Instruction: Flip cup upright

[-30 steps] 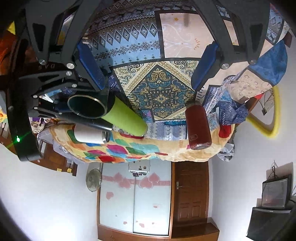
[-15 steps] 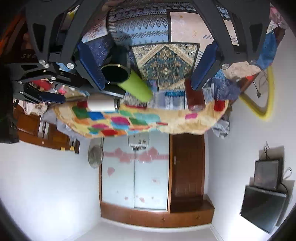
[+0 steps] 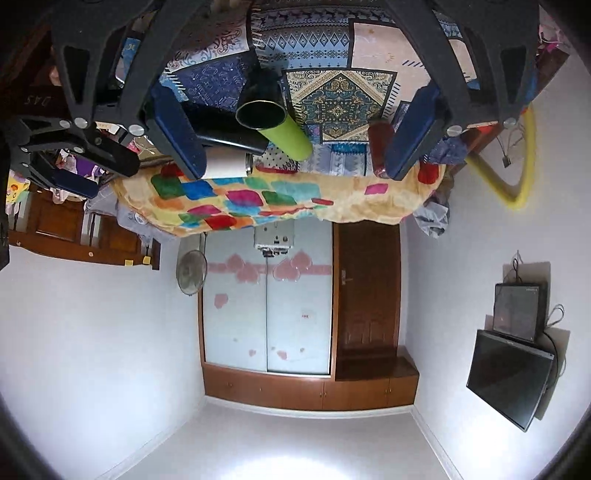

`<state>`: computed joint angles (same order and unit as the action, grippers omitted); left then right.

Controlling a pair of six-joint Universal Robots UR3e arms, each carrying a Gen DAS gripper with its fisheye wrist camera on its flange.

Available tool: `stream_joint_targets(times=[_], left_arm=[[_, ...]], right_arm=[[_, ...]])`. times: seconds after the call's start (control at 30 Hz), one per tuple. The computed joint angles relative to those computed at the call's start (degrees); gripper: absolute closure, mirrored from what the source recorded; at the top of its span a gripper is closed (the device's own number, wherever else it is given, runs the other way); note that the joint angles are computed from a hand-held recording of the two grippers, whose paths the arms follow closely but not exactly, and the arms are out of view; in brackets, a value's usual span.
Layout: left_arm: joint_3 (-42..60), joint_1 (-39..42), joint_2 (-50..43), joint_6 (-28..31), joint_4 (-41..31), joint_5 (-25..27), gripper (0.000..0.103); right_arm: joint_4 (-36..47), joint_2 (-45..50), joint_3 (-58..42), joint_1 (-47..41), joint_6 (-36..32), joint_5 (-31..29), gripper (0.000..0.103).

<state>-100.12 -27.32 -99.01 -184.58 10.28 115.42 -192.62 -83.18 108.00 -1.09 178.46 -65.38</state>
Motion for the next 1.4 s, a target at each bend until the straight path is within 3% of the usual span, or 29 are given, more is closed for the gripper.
stream_joint_targets(times=[0.4, 1.4], left_arm=[[-0.1, -3.8, 0.0, -0.2, 0.5, 4.3, 0.000], [-1.5, -3.1, 0.5, -1.3, 0.9, 3.6, 0.000]], right_arm=[[-3.9, -3.5, 5.7, -1.5, 1.2, -0.2, 0.000], [-5.1, -5.3, 7.7, -1.4, 1.6, 0.0, 0.000]])
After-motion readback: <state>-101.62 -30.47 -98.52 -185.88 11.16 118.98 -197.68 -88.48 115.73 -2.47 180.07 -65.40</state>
